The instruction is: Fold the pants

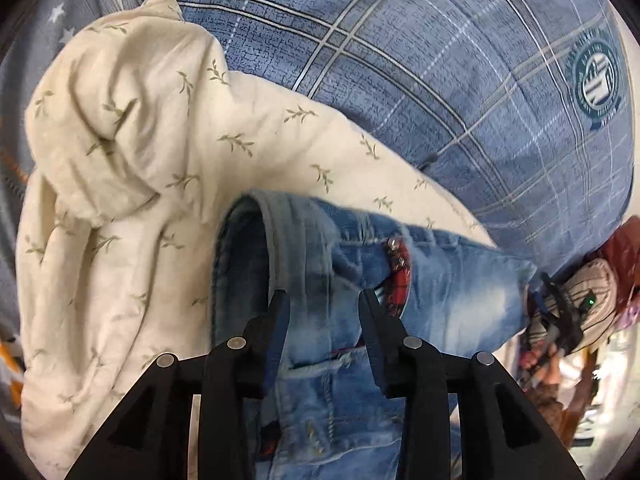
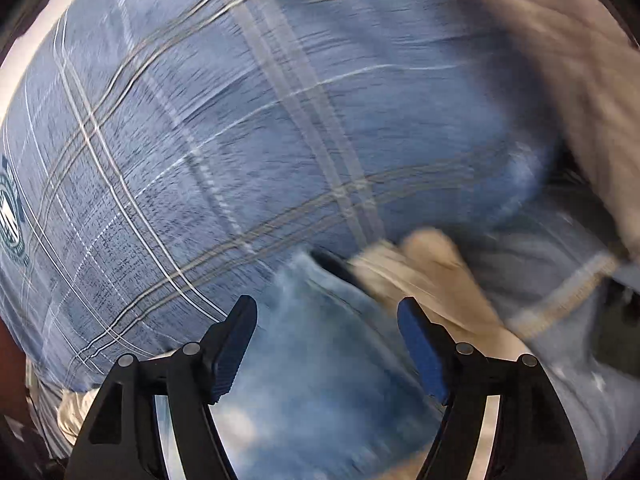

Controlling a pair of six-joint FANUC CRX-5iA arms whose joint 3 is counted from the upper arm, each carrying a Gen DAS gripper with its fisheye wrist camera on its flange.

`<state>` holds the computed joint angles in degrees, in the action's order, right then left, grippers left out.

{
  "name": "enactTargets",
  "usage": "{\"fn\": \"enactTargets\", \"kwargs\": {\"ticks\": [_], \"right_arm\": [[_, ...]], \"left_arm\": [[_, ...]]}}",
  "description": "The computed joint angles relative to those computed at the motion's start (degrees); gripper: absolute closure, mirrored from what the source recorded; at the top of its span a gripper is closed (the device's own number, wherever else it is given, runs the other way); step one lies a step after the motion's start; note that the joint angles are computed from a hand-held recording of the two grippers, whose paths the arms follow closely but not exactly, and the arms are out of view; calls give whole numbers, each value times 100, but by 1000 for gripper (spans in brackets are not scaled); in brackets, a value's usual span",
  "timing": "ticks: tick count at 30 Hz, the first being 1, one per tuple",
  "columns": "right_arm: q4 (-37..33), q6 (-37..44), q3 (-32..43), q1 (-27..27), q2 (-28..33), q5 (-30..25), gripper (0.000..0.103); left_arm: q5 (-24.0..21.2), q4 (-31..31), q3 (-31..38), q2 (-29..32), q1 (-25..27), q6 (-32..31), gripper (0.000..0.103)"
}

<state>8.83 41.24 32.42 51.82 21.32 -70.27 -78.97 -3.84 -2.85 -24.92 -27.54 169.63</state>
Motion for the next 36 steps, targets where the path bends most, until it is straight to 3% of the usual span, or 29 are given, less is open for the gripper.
{"fn": "enactTargets", "kwargs": {"ticks": [3,5,6,8,9,10,13,17,23,25,28,31,33,36], "right_arm": [[58,473,711,21,602,-373,26],[72,733,1100,43,938,-705,26],[251,824,1306,104,1160,-990,26],[574,902,1342,222,1318,-1178,45],[807,873,1230,302,1308,-1176,78],[783,824,1105,314,1216,-1084,90],[1116,617,570,471,839,-776,91],[1284,220,-1,591,204,-507,91],[1577,-369,-851,944,-820,-417,91],[1658,-472,-711,1157,-879,-771,90],[1730,-632,-926,1350,-1120,-924,90],[1698,-791,-923,1407,-1165,-979,89],[1636,-827,-794,1328,-1069,-965,86],[1641,-924,-641,1167,-900,-751,80]], "left_arm": [[275,36,-302,-279,334,41,63],[454,207,-504,-390,546,2,50],[544,414,-624,-383,709,-145,49],[800,863,-882,-335,961,-523,55],[743,890,-825,-166,950,-616,64],[622,762,-690,6,871,-589,88],[516,445,-481,81,667,-419,90],[-228,-752,452,243,-316,204,103],[-2028,-3045,2296,915,-2694,848,103],[-2018,-3053,2323,867,-2966,1027,103],[-1492,-2365,1700,388,-2634,1444,100],[-588,-1205,667,-260,-1578,1440,96],[-282,-740,295,-473,-1019,1226,94],[-177,-584,106,-582,-520,951,68]]}}
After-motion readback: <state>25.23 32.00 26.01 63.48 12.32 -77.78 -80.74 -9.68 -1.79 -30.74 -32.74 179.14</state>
